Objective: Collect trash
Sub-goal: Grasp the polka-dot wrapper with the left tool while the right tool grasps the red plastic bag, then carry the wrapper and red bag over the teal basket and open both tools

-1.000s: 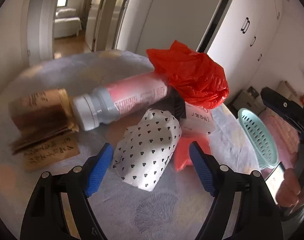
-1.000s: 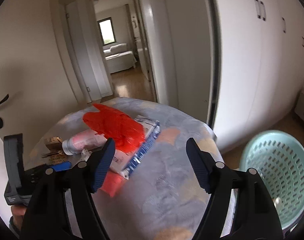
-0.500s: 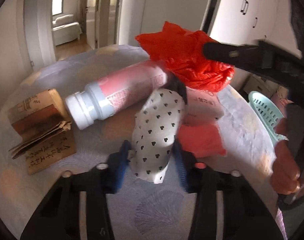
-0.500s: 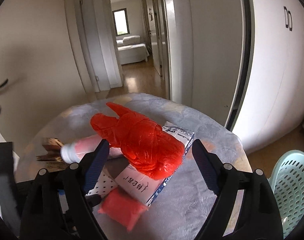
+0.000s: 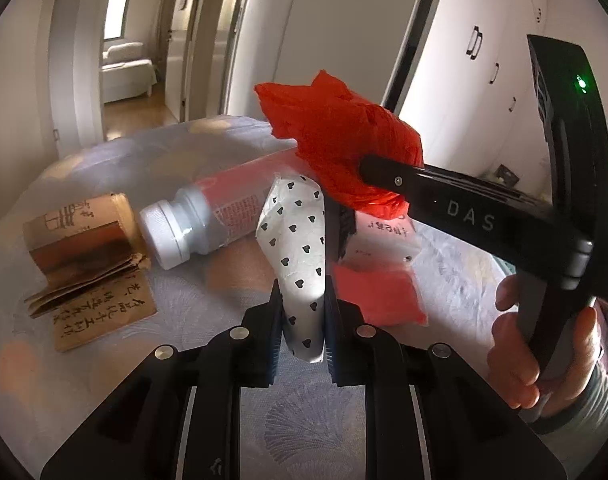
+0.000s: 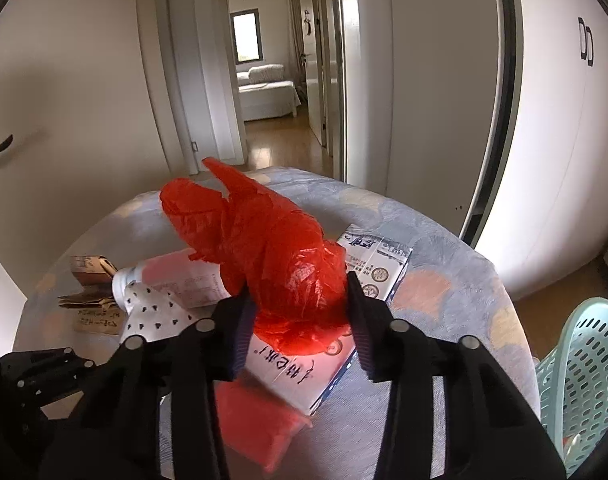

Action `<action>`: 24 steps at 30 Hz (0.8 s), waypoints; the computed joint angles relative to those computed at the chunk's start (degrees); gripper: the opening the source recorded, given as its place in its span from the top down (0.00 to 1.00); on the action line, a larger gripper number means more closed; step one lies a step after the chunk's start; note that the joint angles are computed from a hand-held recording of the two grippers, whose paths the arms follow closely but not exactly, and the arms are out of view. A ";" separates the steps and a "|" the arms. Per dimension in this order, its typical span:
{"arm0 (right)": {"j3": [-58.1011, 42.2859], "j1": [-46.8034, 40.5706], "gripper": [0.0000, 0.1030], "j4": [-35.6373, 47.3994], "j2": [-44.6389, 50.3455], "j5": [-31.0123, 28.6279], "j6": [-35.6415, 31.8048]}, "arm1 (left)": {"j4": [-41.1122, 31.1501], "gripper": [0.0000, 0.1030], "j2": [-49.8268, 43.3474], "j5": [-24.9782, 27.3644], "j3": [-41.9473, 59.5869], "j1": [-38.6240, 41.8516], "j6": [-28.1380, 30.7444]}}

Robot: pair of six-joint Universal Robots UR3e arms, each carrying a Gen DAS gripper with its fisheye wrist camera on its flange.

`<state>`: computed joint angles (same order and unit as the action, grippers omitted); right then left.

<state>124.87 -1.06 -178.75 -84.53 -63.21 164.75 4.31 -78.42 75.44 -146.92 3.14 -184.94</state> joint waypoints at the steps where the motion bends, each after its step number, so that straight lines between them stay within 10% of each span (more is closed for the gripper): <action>1: 0.91 -0.91 0.64 -0.22 -0.73 1.45 0.36 | -0.12 0.84 -0.02 -0.63 -0.01 0.13 0.50; 15: 15.25 -17.93 0.67 8.26 -18.46 14.93 -5.48 | 4.82 0.84 -1.40 -1.14 -1.42 -0.59 3.70; 24: 19.83 -35.42 0.67 41.35 -44.45 26.16 -22.26 | 3.86 0.84 -0.34 -2.06 -0.50 -2.66 3.76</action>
